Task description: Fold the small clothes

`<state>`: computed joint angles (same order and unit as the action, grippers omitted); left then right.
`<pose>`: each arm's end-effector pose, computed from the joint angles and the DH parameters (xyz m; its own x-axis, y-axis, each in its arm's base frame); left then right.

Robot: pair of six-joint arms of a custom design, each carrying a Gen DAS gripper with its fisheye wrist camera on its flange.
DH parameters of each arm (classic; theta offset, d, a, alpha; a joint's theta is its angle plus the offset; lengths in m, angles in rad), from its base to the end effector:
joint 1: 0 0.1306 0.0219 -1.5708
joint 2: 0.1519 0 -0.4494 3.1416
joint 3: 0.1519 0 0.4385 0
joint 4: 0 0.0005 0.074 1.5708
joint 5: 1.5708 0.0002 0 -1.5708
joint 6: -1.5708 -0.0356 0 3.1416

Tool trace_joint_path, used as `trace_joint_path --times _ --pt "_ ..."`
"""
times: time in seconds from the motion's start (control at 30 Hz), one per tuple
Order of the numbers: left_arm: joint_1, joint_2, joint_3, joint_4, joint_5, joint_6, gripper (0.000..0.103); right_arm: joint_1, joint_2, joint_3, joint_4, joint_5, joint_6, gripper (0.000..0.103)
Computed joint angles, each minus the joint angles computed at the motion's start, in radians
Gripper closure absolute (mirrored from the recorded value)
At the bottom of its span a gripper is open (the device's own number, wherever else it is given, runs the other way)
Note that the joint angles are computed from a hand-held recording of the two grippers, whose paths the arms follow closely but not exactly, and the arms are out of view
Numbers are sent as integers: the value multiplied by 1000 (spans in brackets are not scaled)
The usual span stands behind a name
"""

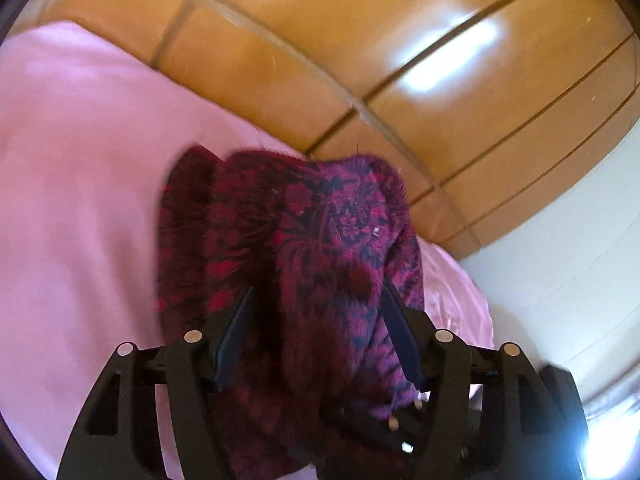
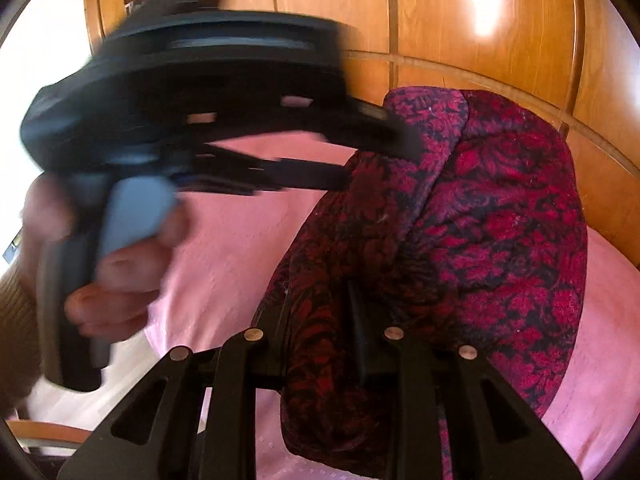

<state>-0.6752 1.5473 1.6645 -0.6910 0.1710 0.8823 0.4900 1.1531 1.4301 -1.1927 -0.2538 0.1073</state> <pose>0.4693 -0.3842 0.5682 -0.8310 -0.3094 -0.4623 0.1350 0.6940 -0.7072 0.3415 0.1917 0.5980 -0.6324 -0.4548 -0.6271 -0.6620 0.7376 0.1327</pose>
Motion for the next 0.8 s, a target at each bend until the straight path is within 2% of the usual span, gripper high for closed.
trace_joint_path --times 0.03,0.07,0.1,0.13,0.2,0.23,0.3,0.37,0.4,0.47,0.53,0.6,0.67,0.8 --pt "3 15 14 -4 22 2 64 -7 -7 -6 0 -4 10 81" --pt "1 32 38 -28 20 -7 69 -8 -11 -10 4 0 17 81" --pt "-5 42 55 -43 -3 -25 80 -12 -15 -13 15 8 22 78" --pt "-8 46 65 -52 -15 -33 83 -19 -18 -14 21 0 23 71" --pt "-18 58 97 -89 -50 -51 84 -67 -23 -2 0 -132 35 66" --pt "-23 61 111 -112 -73 -63 84 -107 -22 14 -35 -242 46 56" --pt "-24 62 124 -133 -85 -71 84 -179 -26 36 -87 -374 53 47" --pt "-23 62 137 -154 -100 -91 84 -283 -29 56 -148 -520 68 47" --pt "-25 64 150 -173 -114 -104 85 -321 -30 61 -163 -554 71 47" --pt "-27 54 150 -195 -129 -115 86 -367 -30 68 -161 -545 59 47" --pt "-34 54 163 -223 -151 -124 86 -382 -26 59 -157 -469 76 50" --pt "-37 61 186 -263 -184 -134 87 -363 -17 35 -151 -396 77 54" --pt "-33 54 182 -287 -202 -129 87 -348 -16 4 -138 -363 94 55" --pt "-22 56 160 -375 -274 -75 86 -282 -12 -44 -96 -285 112 55"
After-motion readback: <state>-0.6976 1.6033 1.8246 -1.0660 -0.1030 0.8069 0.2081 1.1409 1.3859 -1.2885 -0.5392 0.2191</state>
